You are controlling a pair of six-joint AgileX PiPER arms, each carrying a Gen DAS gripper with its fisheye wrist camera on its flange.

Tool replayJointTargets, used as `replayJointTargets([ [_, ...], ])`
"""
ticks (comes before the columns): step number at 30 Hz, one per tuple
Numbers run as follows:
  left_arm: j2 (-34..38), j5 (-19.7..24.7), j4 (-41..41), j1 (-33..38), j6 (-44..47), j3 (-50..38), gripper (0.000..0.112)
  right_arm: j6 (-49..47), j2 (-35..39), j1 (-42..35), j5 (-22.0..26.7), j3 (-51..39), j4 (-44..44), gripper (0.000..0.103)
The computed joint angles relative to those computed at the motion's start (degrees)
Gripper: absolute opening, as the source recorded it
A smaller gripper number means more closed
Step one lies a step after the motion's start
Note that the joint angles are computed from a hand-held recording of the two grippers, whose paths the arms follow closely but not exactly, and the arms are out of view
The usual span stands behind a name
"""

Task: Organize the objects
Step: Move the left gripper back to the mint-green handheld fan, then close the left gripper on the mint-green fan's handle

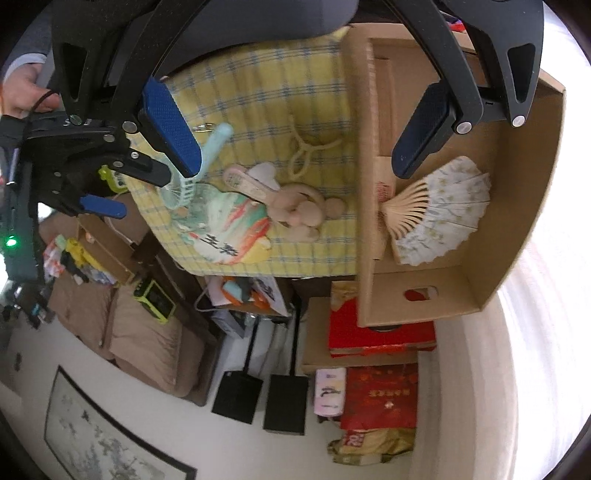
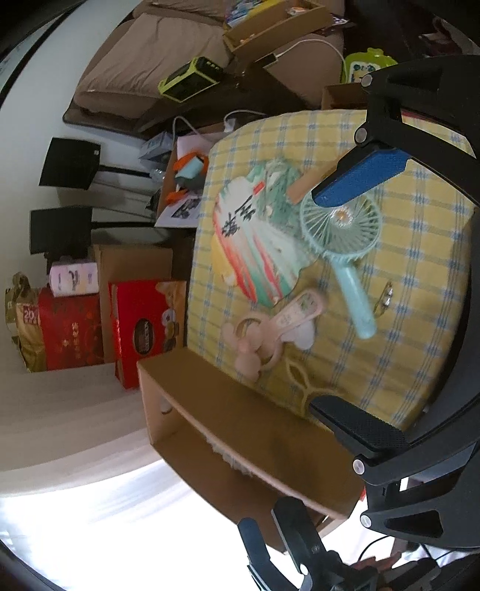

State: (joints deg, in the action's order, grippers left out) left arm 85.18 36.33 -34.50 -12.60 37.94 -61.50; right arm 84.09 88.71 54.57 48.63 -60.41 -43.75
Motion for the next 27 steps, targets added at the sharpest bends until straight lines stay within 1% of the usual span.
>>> replayJointTargets([
  [2,-0.1,0.0,-0.9,-0.9,0.7,0.6,0.103,1.4,-1.7,-0.6,-0.7,2.8,-0.2,0.103],
  [6,-0.1,-1.7,0.0,-4.3,-0.1,1.7,0.103,3.9,-5.3,-1.9,-1.3,7.8,-0.4,0.103],
  [9,0.2,-2.5,-0.7,-6.5,1.0,2.7,0.103,5.4,-7.6,-2.7,-1.7,10.9,-0.7,0.103],
  [15,2.3,-4.2,-0.7,-10.2,0.2,3.4,0.103,7.3,-12.1,-5.1,-2.9,16.7,-0.5,0.103],
  [17,3.2,-4.7,-1.3,-11.0,0.5,3.5,0.103,7.5,-12.9,-6.3,-4.0,18.2,-0.4,0.103],
  [21,5.2,-6.2,-1.4,-13.3,1.5,3.7,0.103,7.1,-13.4,-9.4,-8.3,20.5,0.8,0.103],
  [25,8.9,-7.6,1.2,-16.2,-0.4,2.8,0.103,4.0,-10.6,-13.8,-15.1,21.0,3.6,0.103],
  [27,11.1,-8.9,4.1,-17.9,-2.8,2.0,0.103,3.5,-8.7,-15.1,-17.3,20.7,4.0,0.103],
])
